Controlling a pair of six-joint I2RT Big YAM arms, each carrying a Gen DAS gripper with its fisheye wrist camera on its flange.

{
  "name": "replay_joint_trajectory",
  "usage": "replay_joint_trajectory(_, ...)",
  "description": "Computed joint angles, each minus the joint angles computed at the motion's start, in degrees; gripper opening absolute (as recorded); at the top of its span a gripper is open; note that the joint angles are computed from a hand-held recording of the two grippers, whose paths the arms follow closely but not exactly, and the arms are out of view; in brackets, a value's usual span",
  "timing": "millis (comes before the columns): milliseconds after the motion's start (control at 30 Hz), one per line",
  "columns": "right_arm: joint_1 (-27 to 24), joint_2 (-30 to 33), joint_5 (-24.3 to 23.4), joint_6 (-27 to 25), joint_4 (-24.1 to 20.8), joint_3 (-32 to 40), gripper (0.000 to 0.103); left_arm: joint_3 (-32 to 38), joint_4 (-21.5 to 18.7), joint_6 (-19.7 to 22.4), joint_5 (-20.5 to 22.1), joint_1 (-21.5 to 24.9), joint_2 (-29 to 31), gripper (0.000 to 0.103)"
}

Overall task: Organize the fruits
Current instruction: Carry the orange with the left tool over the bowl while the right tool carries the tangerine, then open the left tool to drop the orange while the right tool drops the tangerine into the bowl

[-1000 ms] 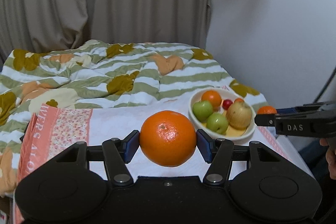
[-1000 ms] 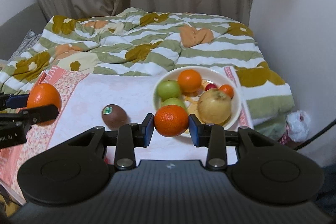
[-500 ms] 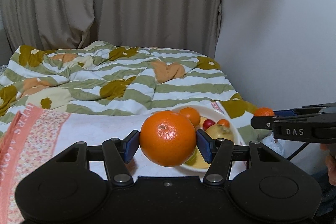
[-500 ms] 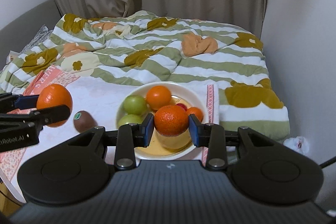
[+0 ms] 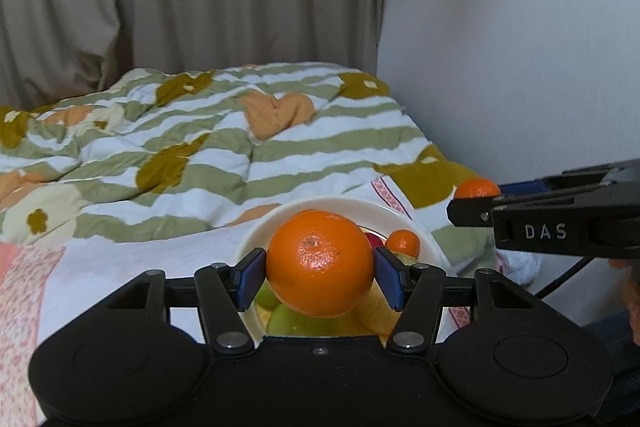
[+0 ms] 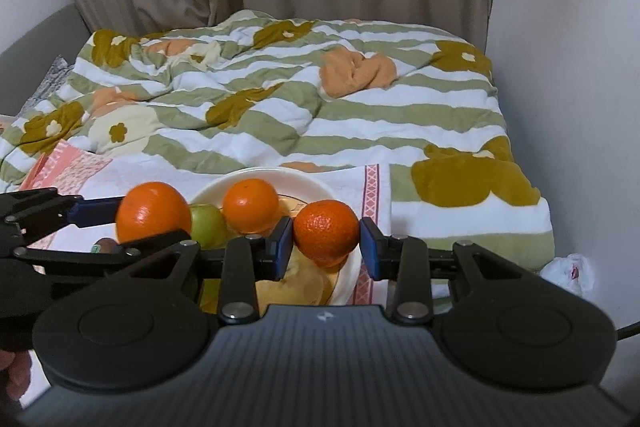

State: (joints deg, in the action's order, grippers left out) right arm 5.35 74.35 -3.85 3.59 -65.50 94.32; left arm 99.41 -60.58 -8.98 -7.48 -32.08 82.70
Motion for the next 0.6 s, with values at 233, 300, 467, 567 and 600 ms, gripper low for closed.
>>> replay_joint_trajectory(233,-0.6,2.7,0.4,0.8,-0.1,0.8,0.051,2.3,-1.3,3.0,0.6,0.5,4.4,0.063)
replay_joint_trajectory(300,-0.8,3.4,0.3,1.0,-0.2,1.0,0.051,2.9,-1.8,3.7,0.1,0.5,5.3,0.063)
replay_joint_trajectory(467,-1.0,4.4,0.6,1.1,0.0,1.6,0.051,4.4,-2.7,3.5,1.2,1.0,7.0,0.064)
replay_joint_trajectory(567,-1.0,5.0,0.7,1.1,-0.1,2.2,0.051,3.4,-0.1,3.9,0.2,0.9,6.1,0.099)
replay_joint_trajectory(600,-1.1,5.2,0.6,1.2,-0.1,2.4,0.051,2.7,1.3,4.4,-1.2,0.7,5.4,0.103)
